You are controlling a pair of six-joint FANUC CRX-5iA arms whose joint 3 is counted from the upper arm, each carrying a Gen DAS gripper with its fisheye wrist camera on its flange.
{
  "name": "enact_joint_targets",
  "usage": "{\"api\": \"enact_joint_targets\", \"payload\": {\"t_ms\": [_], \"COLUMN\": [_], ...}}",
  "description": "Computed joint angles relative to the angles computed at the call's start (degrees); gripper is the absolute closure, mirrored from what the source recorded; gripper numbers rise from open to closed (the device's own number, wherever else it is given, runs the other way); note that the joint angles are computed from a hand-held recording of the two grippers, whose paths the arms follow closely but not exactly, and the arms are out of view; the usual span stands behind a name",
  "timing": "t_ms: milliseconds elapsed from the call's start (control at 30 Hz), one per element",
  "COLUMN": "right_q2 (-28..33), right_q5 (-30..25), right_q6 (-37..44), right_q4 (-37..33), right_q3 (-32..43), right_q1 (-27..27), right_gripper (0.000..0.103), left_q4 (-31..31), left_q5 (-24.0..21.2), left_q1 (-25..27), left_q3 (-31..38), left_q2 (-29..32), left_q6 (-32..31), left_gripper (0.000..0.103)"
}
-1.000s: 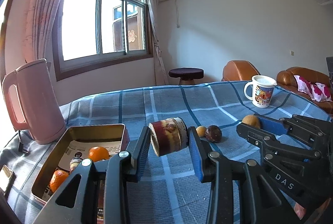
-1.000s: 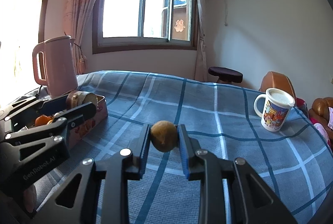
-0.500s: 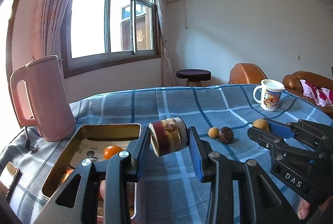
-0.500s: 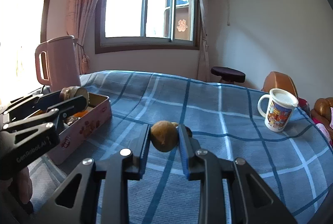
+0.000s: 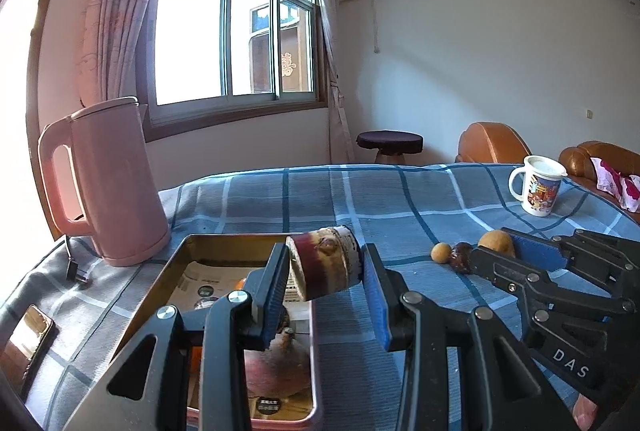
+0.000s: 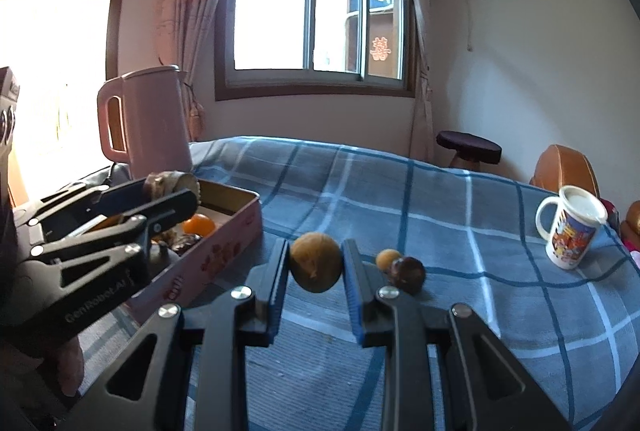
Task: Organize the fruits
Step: 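Carry the brown fruit in the right tool while the left tool carries the jar over the tin tray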
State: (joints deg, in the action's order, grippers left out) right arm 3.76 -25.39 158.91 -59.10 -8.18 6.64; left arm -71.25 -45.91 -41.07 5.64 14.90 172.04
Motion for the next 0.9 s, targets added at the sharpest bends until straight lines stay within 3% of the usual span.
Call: {"api": "enact_joint_targets", "payload": {"t_ms": [900], "right_q2": [-0.62], "right_q5": [-0.80], "right_q6": [0.72], "right_q4": [0.85], "right_q3": [1.50], "right_q1": [3.69], "right_gripper": [0.074], "left_q4": [0.21], "left_q5": [-2.21], "left_q1": [1.65], "left_q3": [-2.00], "left_q2": [-2.02], "left_q6": [0.85], "left_gripper": [0.064]}}
